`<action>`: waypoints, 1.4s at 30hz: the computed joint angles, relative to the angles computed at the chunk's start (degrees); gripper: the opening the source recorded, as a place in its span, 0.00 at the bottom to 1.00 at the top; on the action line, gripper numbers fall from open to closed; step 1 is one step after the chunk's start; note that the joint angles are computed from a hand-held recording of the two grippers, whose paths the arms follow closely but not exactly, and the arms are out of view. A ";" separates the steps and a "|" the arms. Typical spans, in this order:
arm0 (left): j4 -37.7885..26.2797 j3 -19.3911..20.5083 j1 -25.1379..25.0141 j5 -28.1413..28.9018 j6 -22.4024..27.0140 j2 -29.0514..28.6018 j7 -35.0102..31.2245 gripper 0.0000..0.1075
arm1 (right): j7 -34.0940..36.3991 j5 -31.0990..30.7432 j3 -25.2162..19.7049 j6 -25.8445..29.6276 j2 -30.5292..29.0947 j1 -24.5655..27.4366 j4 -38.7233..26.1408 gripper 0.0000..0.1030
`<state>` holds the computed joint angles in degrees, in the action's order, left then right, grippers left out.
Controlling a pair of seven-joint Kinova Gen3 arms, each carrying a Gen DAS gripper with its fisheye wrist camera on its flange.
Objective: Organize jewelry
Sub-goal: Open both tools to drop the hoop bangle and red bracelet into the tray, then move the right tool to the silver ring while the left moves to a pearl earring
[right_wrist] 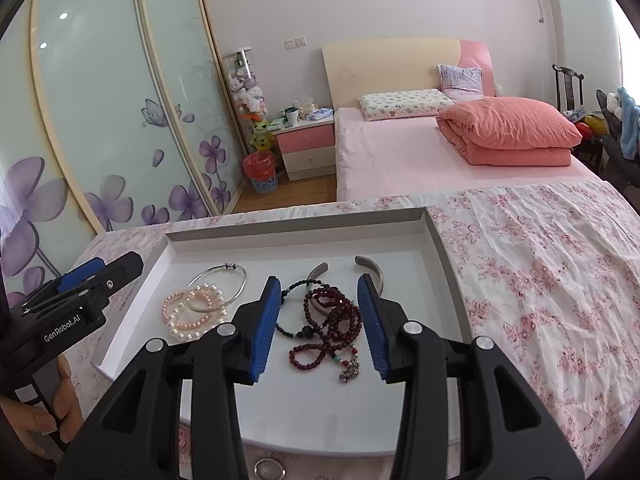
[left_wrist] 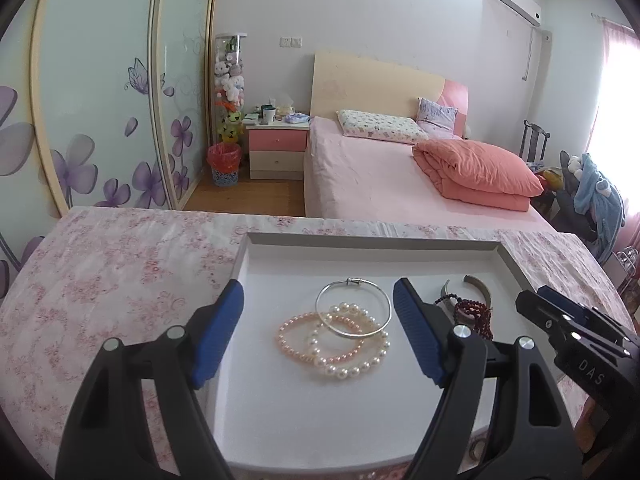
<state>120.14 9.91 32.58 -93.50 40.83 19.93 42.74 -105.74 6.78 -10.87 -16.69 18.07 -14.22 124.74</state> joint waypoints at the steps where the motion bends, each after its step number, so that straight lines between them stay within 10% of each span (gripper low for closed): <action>1: 0.47 0.10 0.40 0.13 0.64 -0.29 0.15 0.70 | 0.10 -0.10 0.05 -0.17 -0.40 -0.22 0.50 0.40; 26: 16.75 5.70 6.52 9.66 6.82 -8.02 5.43 0.73 | 1.81 3.38 -2.18 7.82 -3.46 -2.69 8.64 0.40; 42: 15.08 5.10 7.09 11.18 4.33 -5.71 1.08 0.73 | 14.99 -11.69 12.37 10.06 -2.06 -19.66 6.49 0.22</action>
